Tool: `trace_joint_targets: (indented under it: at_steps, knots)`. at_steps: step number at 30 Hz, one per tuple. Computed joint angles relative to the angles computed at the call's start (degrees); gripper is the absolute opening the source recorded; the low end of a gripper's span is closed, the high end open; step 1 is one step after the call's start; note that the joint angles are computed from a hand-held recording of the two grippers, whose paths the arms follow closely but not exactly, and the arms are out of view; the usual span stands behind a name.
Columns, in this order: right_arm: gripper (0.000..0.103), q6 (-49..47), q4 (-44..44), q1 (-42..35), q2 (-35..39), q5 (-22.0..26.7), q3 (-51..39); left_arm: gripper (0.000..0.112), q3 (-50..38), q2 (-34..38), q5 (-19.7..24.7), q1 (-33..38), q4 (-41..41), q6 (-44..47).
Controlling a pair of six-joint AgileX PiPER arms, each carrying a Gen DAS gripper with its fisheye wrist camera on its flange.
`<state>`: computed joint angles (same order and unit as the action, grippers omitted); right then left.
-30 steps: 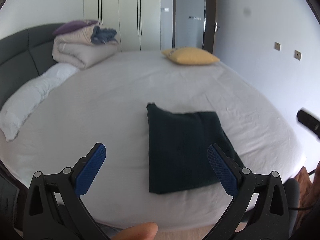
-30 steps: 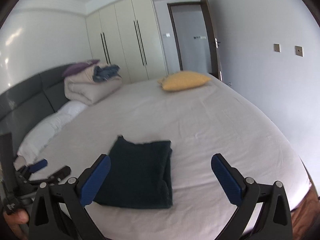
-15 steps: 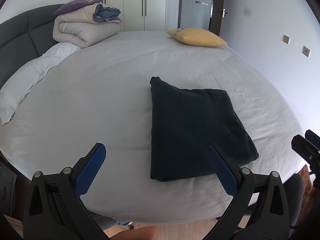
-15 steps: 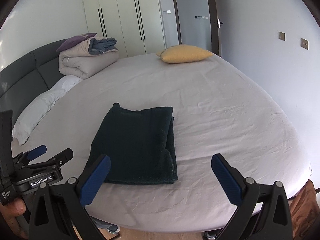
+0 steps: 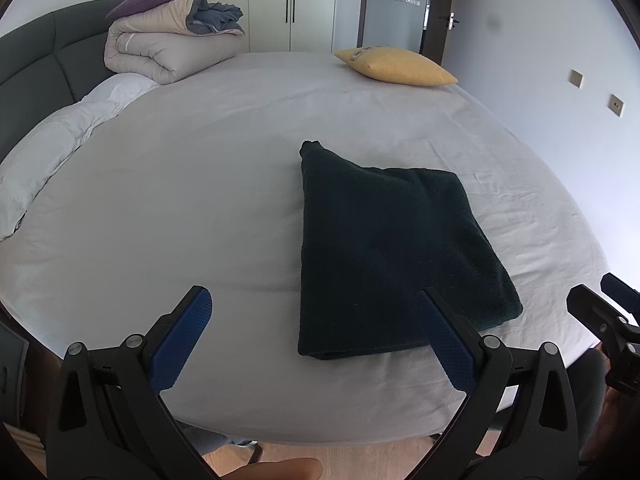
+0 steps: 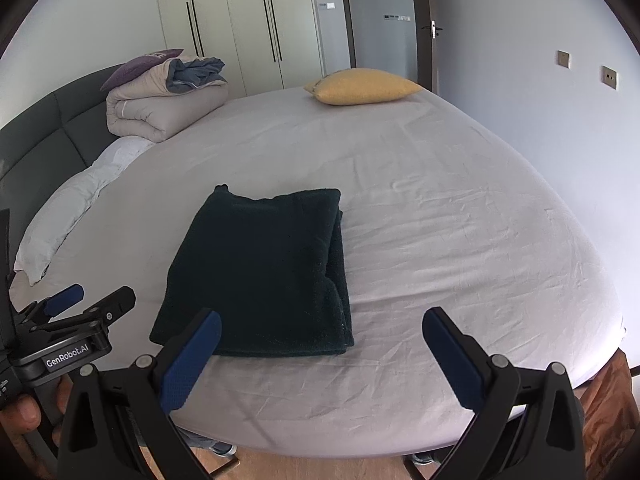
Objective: Fold small clothes
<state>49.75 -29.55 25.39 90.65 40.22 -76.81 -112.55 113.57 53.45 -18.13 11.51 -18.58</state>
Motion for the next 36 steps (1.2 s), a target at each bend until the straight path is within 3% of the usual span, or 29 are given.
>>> trace_joint_targets:
  at_steps: [36]
  knots:
    - [0.103, 1.1, -1.43, 0.42, 1.18, 1.63, -0.83, 0.103, -1.29, 1.8, 0.2, -0.12, 0.33, -0.03]
